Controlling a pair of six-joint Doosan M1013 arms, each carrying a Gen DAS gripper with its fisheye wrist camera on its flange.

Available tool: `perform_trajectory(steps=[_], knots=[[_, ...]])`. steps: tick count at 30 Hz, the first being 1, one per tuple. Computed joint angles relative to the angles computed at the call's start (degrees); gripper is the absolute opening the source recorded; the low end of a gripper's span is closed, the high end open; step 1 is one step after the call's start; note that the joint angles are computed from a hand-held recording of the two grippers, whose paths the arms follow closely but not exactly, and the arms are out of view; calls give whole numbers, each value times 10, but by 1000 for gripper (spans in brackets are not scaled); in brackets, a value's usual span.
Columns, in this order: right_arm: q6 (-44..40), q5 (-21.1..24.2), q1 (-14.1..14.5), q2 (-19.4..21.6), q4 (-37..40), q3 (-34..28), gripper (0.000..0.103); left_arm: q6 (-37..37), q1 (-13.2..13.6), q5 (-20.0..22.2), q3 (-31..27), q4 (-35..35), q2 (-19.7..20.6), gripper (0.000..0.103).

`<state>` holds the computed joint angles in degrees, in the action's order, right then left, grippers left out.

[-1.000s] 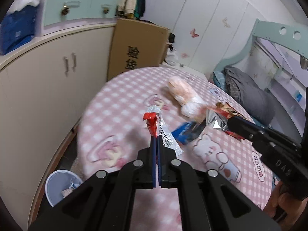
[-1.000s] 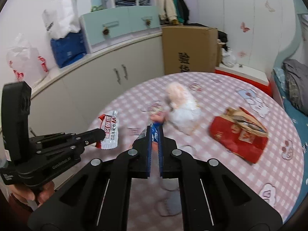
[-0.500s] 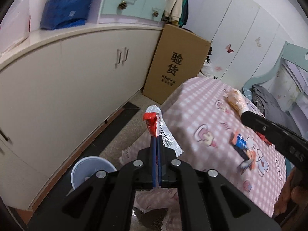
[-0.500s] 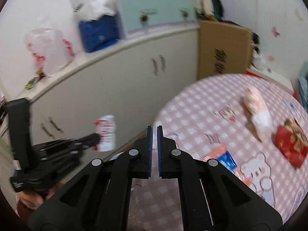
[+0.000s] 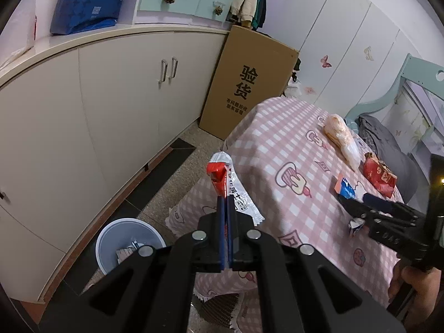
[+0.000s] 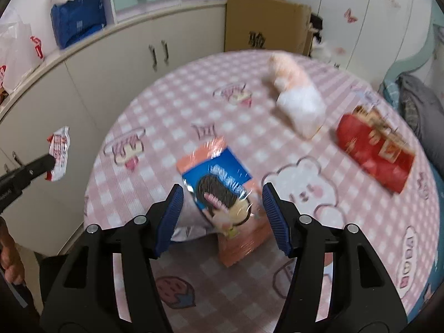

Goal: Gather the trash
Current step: 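Carry both wrappers with both tools down over the wastebasket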

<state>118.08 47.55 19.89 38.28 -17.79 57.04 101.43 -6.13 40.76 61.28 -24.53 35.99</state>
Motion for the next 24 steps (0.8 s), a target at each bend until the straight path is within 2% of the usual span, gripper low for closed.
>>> perform_trajectory(steps=[1, 3, 4, 5, 6, 12, 16, 19, 24], knots=[[-3, 1, -1, 1, 6, 0, 58, -1, -1, 0, 0, 2, 0, 1], [1, -12, -1, 0, 2, 5, 40, -2, -2, 2, 1, 6, 0, 1], [3, -12, 0, 0, 1, 4, 37, -2, -1, 3, 1, 7, 0, 1], [-2, -17, -1, 0, 9, 4, 29, -5, -1, 2, 1, 11, 0, 1], [-15, -26, -2, 0, 26, 4, 11, -7, -1, 3, 1, 12, -1, 1], [-52, -28, 5, 14, 51, -22, 6, -16, 4, 5, 1, 16, 1, 1], [-81, -84, 11, 11, 91, -21, 4, -32, 10, 0, 6, 26, 0, 1], [-135, -94, 19, 22, 143, -45, 4, -51, 17, -4, 10, 37, 1, 1], [-234, -75, 43, 62, 215, -114, 4, -86, 32, 0, 12, 58, 6, 1]])
